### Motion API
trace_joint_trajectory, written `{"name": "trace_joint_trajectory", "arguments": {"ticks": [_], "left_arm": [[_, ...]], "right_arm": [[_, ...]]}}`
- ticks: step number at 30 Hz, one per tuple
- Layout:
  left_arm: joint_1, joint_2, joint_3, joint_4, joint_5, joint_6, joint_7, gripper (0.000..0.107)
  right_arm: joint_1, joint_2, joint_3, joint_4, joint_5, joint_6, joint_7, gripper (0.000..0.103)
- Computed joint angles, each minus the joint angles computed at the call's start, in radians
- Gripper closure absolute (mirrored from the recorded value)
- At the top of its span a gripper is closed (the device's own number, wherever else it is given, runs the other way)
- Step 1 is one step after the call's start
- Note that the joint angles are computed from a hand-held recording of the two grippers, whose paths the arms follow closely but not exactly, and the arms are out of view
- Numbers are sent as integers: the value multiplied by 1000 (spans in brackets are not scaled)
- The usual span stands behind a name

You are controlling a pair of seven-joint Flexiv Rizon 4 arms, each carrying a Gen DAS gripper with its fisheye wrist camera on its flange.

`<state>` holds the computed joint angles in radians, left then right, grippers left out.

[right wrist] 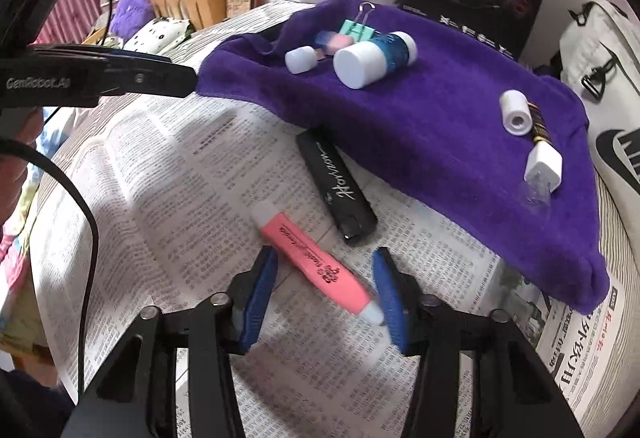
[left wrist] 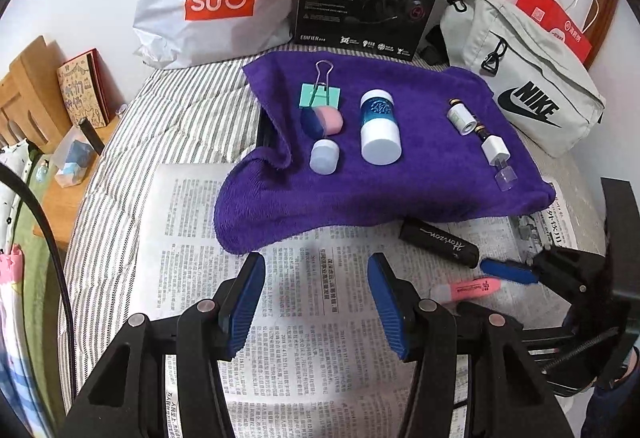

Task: Organize rigid objects
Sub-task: 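Withdraw both grippers to the newspaper and grasp the pink highlighter with the right gripper, then grasp the black Horizon marker with the left gripper while the right gripper holds the highlighter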

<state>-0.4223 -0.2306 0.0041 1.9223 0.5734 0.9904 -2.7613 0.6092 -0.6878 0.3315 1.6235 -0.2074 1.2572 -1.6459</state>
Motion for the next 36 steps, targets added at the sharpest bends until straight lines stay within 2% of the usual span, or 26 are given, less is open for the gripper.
{"name": "trace_joint_trajectory", "arguments": {"ticks": [2,5,15,20,25,36], "left_arm": [[2,-2,2,4,-1,1,-6,55],[5,-3,4,15,-5,22,-15,55],[6,-13,15,30,-28,57,-10,55],[8,-10,17,42,-33,62,-16,55],[8,-25,6,31,-53,66,6,55],[-33,-145,10,-84,-147,90,85,55]], "right_arm": [[-19,7,29,-3,14,-37,-23,77],[-66,10,101,-17,80,-95,-96,84],[8,0,36,-56,95,-113,-86,86],[0,3,39,-38,110,-77,-71,86],[17,40,-17,13,83,-53,19,86],[-54,116,-43,142,62,8,136,86]]}}
